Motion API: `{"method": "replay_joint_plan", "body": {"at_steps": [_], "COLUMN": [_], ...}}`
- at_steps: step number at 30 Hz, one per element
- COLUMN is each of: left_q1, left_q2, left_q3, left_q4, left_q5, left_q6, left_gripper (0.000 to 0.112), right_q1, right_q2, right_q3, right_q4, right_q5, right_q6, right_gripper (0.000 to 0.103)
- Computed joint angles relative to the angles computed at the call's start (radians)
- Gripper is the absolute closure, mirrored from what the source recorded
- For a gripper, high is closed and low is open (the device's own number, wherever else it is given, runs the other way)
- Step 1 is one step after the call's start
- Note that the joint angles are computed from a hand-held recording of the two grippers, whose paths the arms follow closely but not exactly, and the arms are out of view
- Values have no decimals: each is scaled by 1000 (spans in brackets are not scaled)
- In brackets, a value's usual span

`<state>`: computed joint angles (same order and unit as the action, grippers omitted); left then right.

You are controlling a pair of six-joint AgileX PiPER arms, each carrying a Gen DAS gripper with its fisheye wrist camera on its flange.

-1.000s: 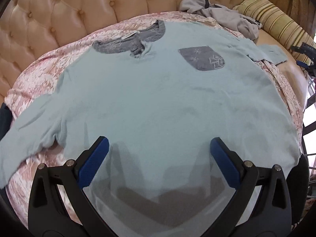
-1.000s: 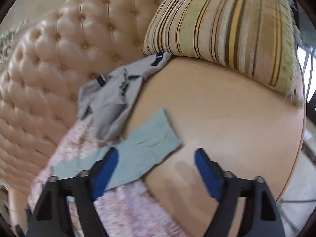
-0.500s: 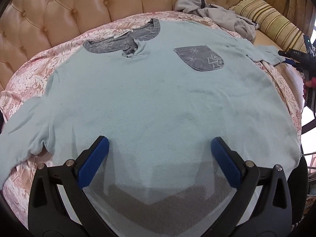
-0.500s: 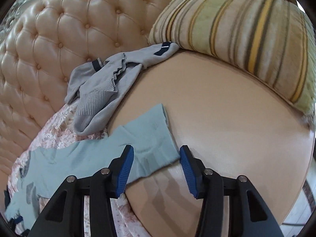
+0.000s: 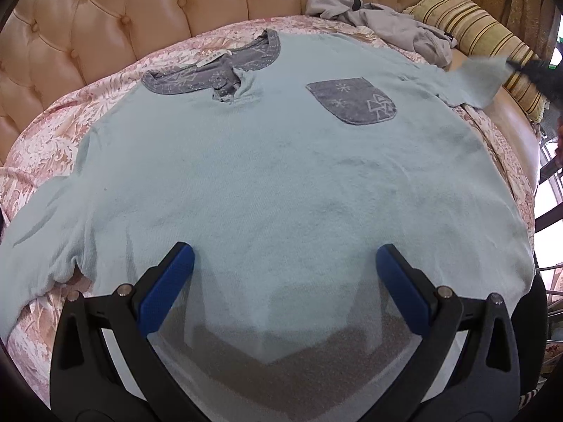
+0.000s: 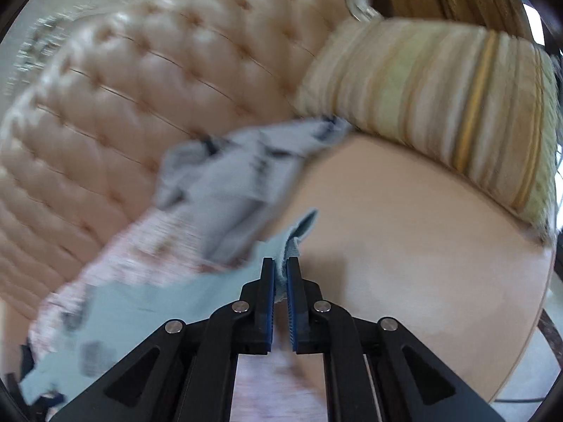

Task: Fold clothes
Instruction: 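Fold the sleeve across the shirt body with the right gripper and release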

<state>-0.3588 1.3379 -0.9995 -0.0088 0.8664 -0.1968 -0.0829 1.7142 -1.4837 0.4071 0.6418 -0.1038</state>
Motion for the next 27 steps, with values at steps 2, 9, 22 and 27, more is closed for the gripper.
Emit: {"method": "replay_joint_plan", "body": {"at_steps": [2, 9, 22, 27], "left_q1": [21, 180, 479, 561], "left_q2": [18, -51, -236, -236], "left_q3": [-31, -72, 83, 98], "left_q4": [-35, -211, -212, -232], "left_q5": [36, 128, 232, 241], "left_q6": [26, 107, 299, 347], "left_gripper": [9, 9, 9, 9], "right_q1": [59, 407, 827, 773], "right_q2": [-35, -27, 291, 266], "right_q3": [-23, -134, -295, -169], "right_q4": [36, -4, -178, 123], "right_q5": [6, 26, 95, 73], "right_q6": [-11, 41, 235, 49], "right_gripper": [97, 97, 92, 90]}}
